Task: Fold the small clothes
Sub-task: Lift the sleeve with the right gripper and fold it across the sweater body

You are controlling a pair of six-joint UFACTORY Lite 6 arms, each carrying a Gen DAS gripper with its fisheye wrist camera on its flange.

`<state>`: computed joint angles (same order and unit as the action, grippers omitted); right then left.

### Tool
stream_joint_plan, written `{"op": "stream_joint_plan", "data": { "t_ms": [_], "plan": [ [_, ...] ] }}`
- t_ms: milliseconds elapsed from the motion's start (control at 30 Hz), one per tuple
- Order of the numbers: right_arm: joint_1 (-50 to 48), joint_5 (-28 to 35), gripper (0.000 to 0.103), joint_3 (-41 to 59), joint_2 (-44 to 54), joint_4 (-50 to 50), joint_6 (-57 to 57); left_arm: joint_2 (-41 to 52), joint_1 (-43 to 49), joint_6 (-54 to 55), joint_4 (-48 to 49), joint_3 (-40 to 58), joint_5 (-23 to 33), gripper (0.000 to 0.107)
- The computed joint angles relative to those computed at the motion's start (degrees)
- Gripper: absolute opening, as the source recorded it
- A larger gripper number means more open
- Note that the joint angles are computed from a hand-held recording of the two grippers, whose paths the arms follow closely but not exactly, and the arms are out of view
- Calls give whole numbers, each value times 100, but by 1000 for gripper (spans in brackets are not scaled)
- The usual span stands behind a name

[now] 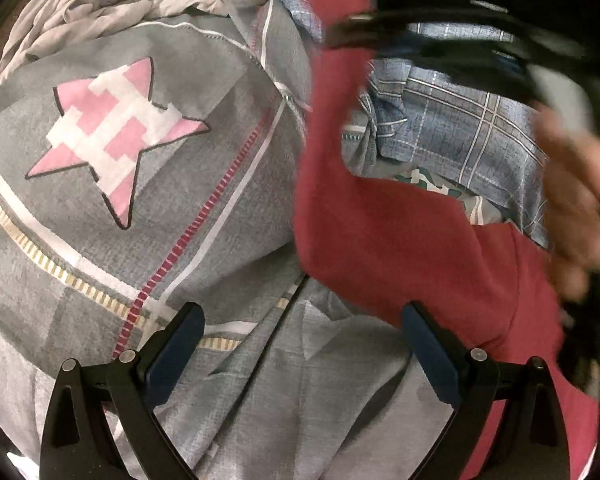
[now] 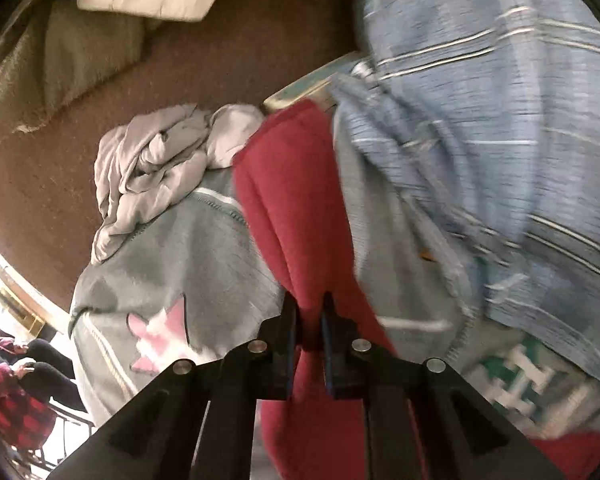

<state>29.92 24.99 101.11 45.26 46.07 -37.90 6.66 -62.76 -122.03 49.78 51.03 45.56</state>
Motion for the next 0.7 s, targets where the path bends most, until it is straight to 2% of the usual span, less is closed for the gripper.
{"op": "stream_joint_plan", "data": {
  "t_ms": [133, 233, 300, 433, 567, 700],
  "plan": [
    [-440, -413, 10, -1983, -1670, 1111, -1392, -112, -89, -222, 157, 32, 166, 99],
    [-930, -434, 10, -3164, -2868, 2051, -2261, -183, -186, -296, 211, 81, 243, 99],
    [-1381, -506, 10, -4073, -3852, 2208, -2532, -177, -310, -359, 265, 124, 317, 99],
    [-2465, -464, 10, -5454, -5391, 1716, -2425, -3, -474, -225, 215, 329, 392, 99],
    [-3781, -444, 10, -6586, -6309, 1618, -2801, 403, -558, -8, 148, 692, 321, 99],
    [-4932, -616, 11, -7486, -6210, 2034, -3869, 857, -566, 299, 94, 1183, 275, 99]
  ]
}}
